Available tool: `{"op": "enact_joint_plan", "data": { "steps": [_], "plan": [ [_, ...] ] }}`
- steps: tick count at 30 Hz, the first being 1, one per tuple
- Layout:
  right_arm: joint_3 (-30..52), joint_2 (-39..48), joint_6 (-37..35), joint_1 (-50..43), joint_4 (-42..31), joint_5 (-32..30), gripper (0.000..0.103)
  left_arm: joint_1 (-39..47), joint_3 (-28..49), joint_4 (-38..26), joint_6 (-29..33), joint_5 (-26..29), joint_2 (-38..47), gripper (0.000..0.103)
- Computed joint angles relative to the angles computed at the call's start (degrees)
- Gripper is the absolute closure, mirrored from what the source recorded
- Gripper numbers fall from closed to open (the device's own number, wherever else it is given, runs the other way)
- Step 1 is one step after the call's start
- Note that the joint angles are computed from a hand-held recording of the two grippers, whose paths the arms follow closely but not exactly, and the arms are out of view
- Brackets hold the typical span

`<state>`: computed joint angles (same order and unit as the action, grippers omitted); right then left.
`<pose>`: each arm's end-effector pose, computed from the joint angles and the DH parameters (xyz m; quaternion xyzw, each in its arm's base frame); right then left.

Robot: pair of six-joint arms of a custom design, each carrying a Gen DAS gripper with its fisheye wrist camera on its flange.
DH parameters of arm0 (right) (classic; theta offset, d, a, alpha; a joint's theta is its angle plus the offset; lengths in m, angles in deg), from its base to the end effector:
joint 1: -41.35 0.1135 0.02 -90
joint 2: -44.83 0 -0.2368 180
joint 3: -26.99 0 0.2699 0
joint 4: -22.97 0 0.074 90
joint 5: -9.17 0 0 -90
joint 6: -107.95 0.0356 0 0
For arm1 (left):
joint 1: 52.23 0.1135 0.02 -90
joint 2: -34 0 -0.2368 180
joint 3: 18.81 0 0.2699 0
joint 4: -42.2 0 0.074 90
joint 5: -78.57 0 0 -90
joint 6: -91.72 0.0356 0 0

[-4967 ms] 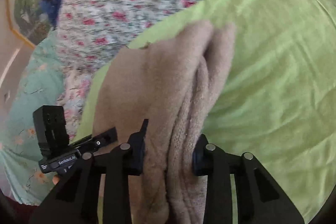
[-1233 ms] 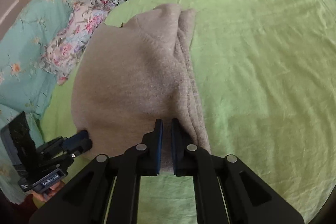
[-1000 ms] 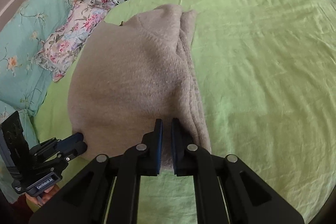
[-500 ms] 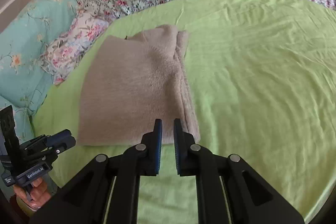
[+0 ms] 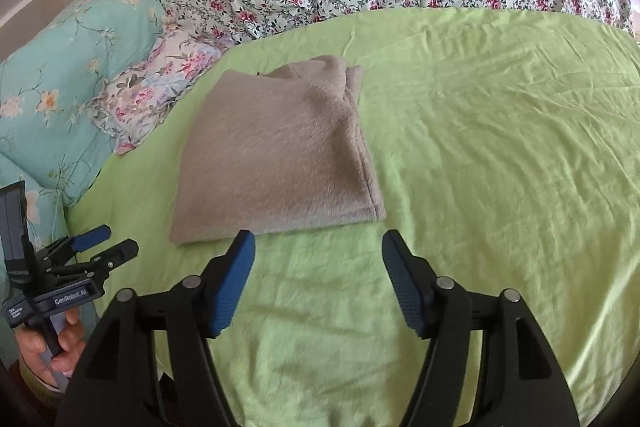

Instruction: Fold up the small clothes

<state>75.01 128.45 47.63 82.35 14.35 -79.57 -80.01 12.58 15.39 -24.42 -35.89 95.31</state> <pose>0.2206 0.1908 0.1153 -0.0866 0.9171 0.2167 0.3231 0.1826 -0.0795 0.0976 -0.0472 0.9372 0.0541 0.3414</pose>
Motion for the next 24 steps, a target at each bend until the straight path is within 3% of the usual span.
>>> {"op": "enact_joint_plan", "data": {
  "steps": [16,24],
  "plan": [
    [-3.05,-4.48,0.53,3.08,-5.02,2.9,0.025,-0.24,-4.56,-5.64,-2.07,-0.13,-9.3,0.014],
    [-3.21,-5.44,0.78,3.59,-6.59,3.7,0.024,-0.88,-5.02,-7.4,-3.2,-0.6,-12.09,0.006]
  ]
}}
